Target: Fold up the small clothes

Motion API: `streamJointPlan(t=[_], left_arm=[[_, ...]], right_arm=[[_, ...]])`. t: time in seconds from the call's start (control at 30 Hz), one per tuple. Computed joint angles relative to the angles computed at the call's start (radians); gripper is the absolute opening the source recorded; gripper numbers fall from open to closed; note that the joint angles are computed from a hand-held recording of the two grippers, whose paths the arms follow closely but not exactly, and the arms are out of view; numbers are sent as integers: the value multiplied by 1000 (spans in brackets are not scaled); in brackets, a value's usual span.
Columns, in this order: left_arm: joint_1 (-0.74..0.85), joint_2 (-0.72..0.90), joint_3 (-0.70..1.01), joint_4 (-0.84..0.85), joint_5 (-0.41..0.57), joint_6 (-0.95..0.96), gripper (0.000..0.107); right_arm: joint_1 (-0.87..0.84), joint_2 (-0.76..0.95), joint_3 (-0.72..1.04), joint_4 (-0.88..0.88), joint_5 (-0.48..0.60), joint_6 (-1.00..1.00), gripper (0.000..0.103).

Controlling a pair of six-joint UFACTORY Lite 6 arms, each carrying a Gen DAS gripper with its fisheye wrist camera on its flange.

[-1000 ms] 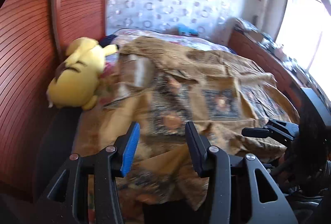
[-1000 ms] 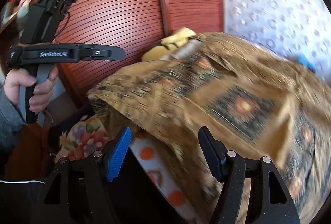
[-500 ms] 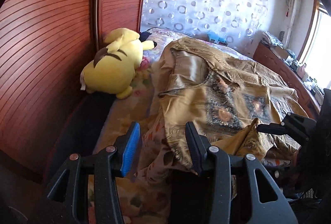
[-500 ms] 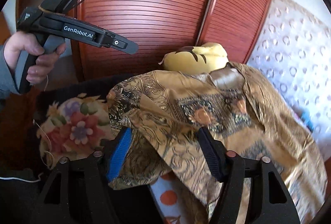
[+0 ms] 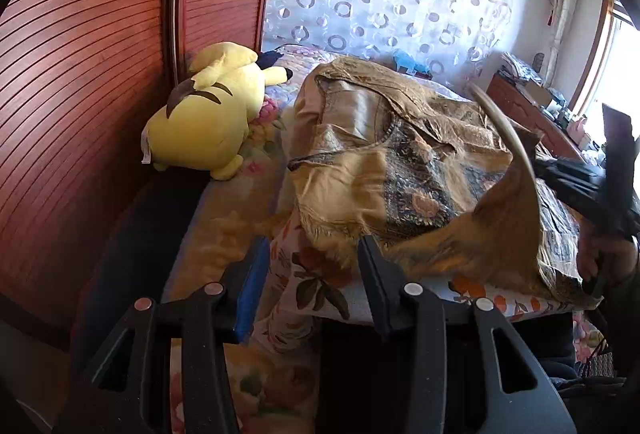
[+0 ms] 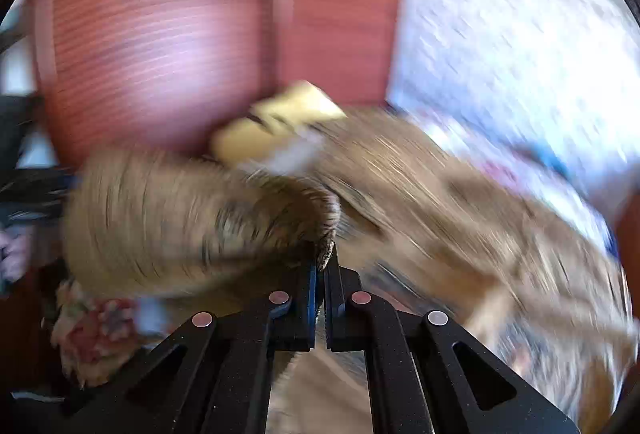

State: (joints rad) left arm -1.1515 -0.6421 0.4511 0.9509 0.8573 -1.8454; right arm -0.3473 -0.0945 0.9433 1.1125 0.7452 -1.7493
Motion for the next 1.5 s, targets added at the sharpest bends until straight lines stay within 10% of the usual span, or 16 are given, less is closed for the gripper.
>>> streamJointPlan(t=[0.27,0.5,0.83,1.33,1.5], left_arm=[[-13,88,30,37,-51,-34,47],[37,145,35,78,-129,-76,47],[104,345,168,165,-144,-115,47],[189,565,293,137,-187,-136,47],[187,552,254,201,-190,-215,9]], right_arm=[[-56,40,-39,-44,7,29,3],[-190,53,-3,-69,154,21,55],[-462,-124,-181,-252,402,-87,56],[-415,-157,-215,-258,386,-57,56],[-365,-126,-197,-251,357,-23,39]])
